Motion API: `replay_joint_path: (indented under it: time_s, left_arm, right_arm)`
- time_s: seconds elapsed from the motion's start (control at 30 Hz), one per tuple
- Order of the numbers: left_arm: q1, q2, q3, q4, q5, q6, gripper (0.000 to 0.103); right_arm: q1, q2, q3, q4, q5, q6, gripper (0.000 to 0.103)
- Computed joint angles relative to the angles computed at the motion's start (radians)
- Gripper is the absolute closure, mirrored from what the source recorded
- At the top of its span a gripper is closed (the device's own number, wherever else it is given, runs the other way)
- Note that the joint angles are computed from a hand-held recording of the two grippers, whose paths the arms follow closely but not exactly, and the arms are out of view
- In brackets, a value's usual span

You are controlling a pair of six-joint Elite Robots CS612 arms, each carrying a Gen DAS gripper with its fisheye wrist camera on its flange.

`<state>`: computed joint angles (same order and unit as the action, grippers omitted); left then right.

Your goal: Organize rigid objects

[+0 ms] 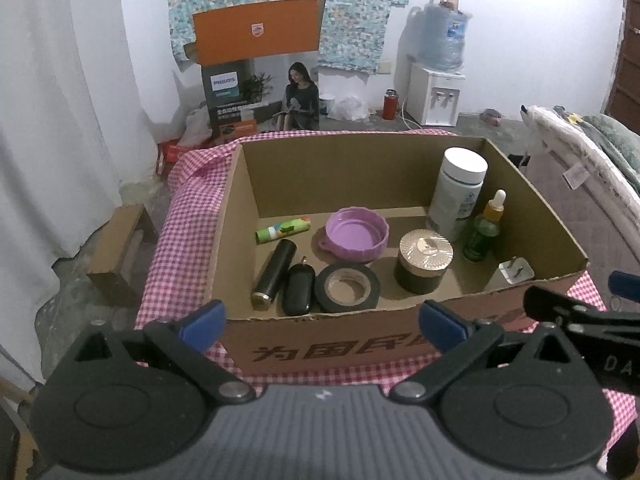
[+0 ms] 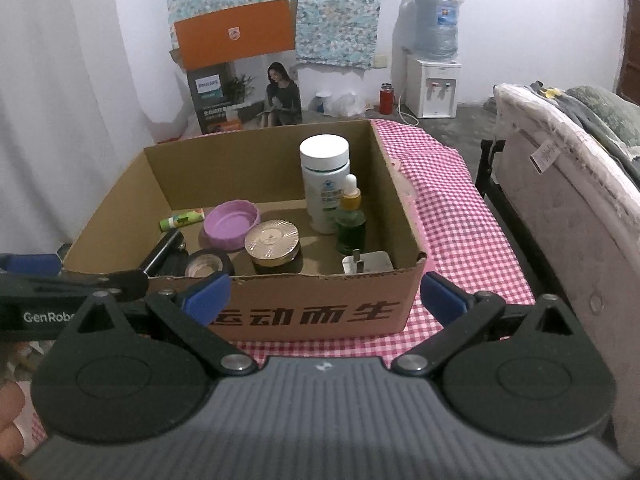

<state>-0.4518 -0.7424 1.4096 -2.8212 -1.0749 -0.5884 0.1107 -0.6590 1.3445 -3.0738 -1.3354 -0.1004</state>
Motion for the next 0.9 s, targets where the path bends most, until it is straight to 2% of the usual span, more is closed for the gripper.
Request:
replay_joint_path:
  time_s: [0.9]
  left_arm:
    - [0.010,-0.001,0.001,-0.010,-0.029,-0.003,0.001]
  right_arm:
    - [0.002,0.003,-0.010,-0.005,-0.008,-0.059,0.001]
